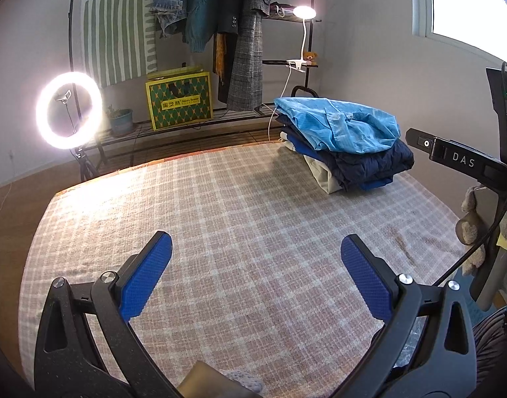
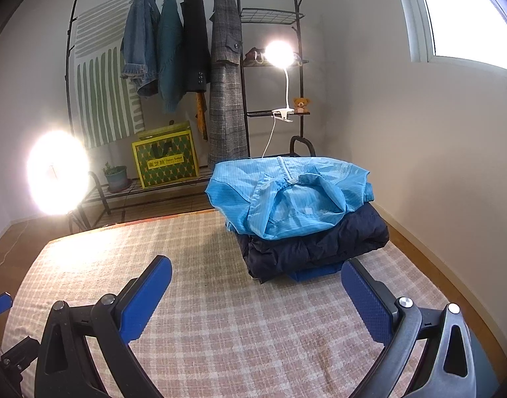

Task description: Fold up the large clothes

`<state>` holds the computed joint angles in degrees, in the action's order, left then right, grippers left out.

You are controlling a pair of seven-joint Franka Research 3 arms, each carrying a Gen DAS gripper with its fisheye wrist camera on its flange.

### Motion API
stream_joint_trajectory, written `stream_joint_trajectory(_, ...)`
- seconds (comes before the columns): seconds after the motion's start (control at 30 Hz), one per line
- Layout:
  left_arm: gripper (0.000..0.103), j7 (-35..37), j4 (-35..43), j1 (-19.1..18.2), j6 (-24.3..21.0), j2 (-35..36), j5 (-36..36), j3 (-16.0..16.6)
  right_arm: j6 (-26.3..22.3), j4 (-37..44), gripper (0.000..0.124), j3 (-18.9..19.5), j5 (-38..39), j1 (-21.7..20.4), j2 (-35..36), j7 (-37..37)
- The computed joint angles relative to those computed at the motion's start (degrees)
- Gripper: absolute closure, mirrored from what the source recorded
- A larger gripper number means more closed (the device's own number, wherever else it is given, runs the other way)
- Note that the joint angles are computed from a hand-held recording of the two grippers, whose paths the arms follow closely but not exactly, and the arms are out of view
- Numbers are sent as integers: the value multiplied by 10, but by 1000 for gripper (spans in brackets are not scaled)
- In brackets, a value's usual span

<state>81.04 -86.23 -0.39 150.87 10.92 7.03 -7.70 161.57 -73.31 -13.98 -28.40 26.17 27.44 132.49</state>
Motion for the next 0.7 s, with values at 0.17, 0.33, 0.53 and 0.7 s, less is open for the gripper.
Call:
stream_joint_trajectory(0.17,0,1,-3,2,2,-1,-2,0,-2,3,21,0,2,-1,2,0)
stream_joint_trajectory(0.33,0,-4,-4,1,2,-2,2,1,-3,4,21,2,5,-2,2,-6)
stream_joint_trajectory(0.53,0,-9,-3,-1,2,-2,4,1,-2,1,21,0,1,0,1,-3)
stream_joint_trajectory(0.7,0,-9,-4,0,3,-2,5,1,-4,0,21,-1,-1,2,0,-1)
